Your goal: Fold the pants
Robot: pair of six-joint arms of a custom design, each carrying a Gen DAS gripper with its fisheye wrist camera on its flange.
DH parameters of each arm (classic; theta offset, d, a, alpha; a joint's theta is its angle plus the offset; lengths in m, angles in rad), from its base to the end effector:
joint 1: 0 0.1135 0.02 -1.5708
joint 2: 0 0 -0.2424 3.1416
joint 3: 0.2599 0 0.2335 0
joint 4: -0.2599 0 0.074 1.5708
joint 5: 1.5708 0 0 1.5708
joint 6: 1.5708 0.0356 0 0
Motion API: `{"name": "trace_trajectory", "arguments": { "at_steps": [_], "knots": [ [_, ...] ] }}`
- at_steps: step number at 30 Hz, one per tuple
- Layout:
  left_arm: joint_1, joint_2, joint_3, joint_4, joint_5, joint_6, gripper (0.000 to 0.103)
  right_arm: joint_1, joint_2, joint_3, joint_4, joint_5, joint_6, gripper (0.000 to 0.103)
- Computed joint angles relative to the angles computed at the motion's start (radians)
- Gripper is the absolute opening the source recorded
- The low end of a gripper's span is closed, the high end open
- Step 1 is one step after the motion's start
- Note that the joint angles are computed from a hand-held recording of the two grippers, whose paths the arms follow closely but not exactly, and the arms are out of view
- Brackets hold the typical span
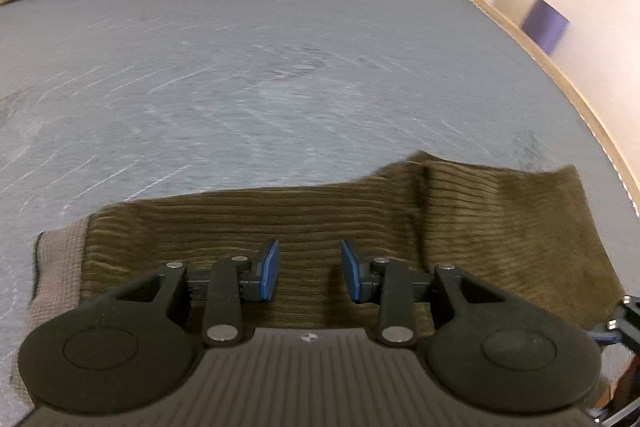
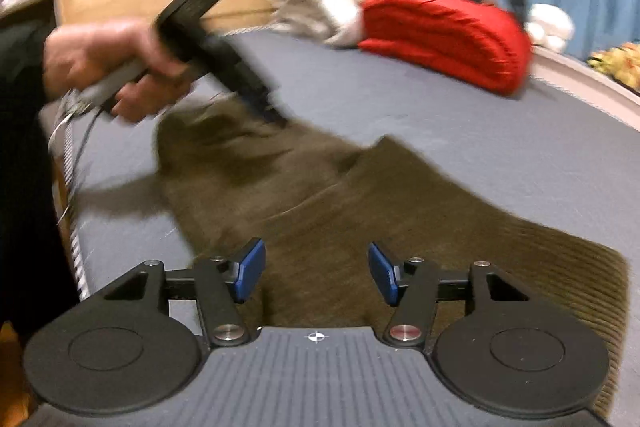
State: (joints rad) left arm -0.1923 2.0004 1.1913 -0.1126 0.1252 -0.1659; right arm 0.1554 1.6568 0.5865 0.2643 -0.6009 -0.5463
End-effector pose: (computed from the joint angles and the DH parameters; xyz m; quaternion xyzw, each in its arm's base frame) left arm 0.3782 -0.0782 0.1249 0.0324 0.9456 -0.1150 0.3026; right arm 0.2669 0.0622 0.1112 -0.4083 0.7943 0.2001 0.4030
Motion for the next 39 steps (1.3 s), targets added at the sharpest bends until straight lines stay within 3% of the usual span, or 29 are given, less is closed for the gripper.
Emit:
{"name": "trace_trajectory", "arguments": {
  "at_steps": [5, 6, 8, 9, 10, 13, 15, 18, 20, 22, 24, 28, 32, 36, 39],
  "knots": [
    [-0.025, 0.013, 0.013, 0.004, -0.013, 0.01, 0.038, 0.098, 0.038, 0.016, 0.006, 0.077, -0.018, 0.061],
    [-0.024, 0.017, 0.016, 0.003, -0.016, 0.01, 0.038, 0.114, 0.055, 0.029, 0.0, 0.101, -0.024, 0.056],
    [-0.019, 0.022, 0.02, 0.001, -0.02, 0.008, 0.038, 0.132, 0.078, 0.059, -0.043, 0.1, -0.039, 0.024],
    [-0.017, 0.023, 0.02, 0.001, -0.022, 0.008, 0.038, 0.129, 0.066, 0.043, -0.024, 0.084, -0.046, 0.014],
    [-0.014, 0.022, 0.016, 0.003, -0.022, 0.009, 0.038, 0.114, 0.042, 0.027, -0.003, 0.058, -0.04, 0.012],
    [-0.005, 0.015, 0.01, 0.004, -0.016, 0.017, 0.038, -0.005, -0.029, 0.033, -0.026, -0.144, 0.034, 0.012],
    [0.0, 0.015, 0.009, 0.001, -0.016, 0.024, 0.038, -0.061, -0.043, 0.069, -0.159, -0.251, -0.049, 0.013],
    [0.003, 0.027, 0.024, -0.01, -0.016, 0.022, 0.038, -0.017, -0.011, 0.113, -0.391, -0.183, -0.277, 0.024],
    [-0.002, 0.029, 0.028, -0.01, -0.016, 0.017, 0.038, 0.046, -0.03, 0.039, -0.297, -0.086, -0.294, 0.038],
    [-0.009, 0.029, 0.032, -0.01, -0.015, 0.019, 0.038, 0.088, -0.045, -0.024, -0.17, -0.041, -0.236, 0.069],
    [-0.018, 0.033, 0.035, -0.012, -0.019, 0.021, 0.038, 0.128, -0.039, -0.057, -0.072, 0.017, -0.19, 0.072],
    [-0.023, 0.037, 0.035, -0.015, -0.027, 0.021, 0.038, 0.185, 0.029, -0.063, 0.048, 0.147, -0.173, 0.069],
    [-0.014, 0.034, 0.034, -0.016, -0.024, 0.015, 0.038, 0.205, 0.029, -0.075, 0.064, 0.16, -0.186, 0.053],
    [-0.006, 0.031, 0.03, -0.013, -0.02, 0.011, 0.038, 0.147, 0.009, -0.041, -0.013, 0.063, -0.161, 0.024],
    [-0.003, 0.027, 0.027, -0.013, -0.015, 0.015, 0.038, 0.058, -0.023, -0.011, -0.034, -0.062, -0.055, 0.021]
  ]
}}
